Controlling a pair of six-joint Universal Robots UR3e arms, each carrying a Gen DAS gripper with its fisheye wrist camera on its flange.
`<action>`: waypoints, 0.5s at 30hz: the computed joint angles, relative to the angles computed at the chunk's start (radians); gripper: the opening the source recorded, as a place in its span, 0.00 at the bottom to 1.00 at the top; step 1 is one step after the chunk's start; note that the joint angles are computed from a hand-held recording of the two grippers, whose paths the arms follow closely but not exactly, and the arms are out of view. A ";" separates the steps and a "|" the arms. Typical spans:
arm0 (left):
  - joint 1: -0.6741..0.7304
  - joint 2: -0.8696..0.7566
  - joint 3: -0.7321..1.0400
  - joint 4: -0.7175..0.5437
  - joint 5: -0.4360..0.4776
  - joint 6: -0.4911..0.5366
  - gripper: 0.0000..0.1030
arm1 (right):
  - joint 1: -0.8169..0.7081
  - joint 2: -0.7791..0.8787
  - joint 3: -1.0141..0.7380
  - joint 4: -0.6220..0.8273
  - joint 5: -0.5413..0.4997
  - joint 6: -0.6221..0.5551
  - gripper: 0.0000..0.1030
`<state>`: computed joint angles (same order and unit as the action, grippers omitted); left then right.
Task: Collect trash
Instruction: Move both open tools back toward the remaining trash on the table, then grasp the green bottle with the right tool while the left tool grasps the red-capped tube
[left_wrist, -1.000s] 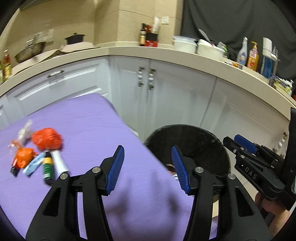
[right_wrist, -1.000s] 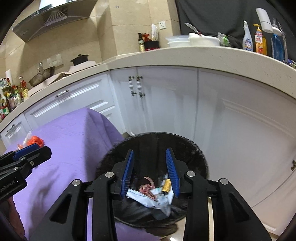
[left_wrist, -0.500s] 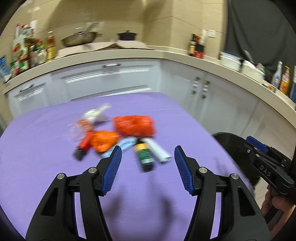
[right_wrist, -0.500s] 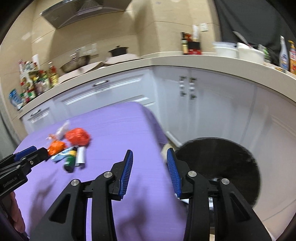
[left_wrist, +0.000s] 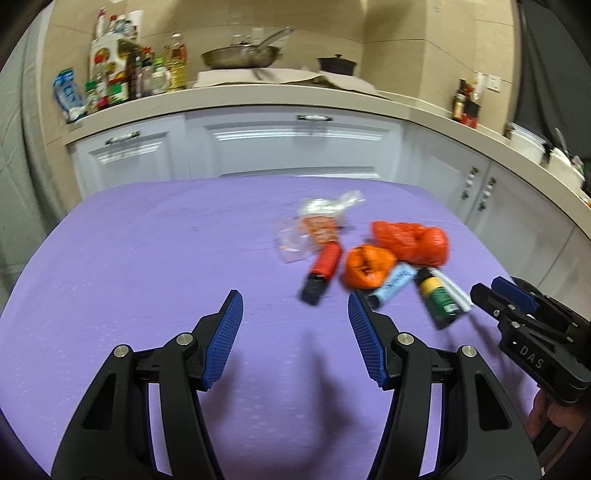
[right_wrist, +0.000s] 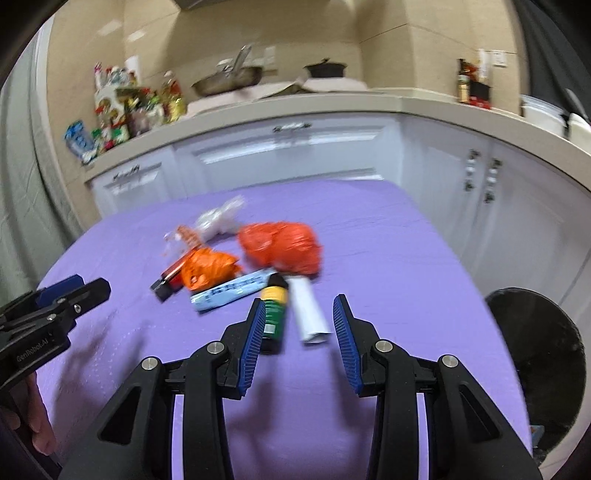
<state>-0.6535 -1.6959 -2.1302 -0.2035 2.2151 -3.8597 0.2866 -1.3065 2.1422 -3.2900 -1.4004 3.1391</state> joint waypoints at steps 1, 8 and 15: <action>0.017 0.017 -0.024 0.007 -0.011 0.003 0.56 | 0.008 0.011 -0.013 0.013 -0.005 0.000 0.38; 0.108 0.085 -0.143 0.076 -0.085 0.039 0.57 | 0.070 0.083 -0.156 0.168 -0.064 0.003 0.38; 0.169 0.104 -0.188 0.133 -0.145 0.076 0.57 | 0.111 0.140 -0.264 0.291 -0.114 0.003 0.37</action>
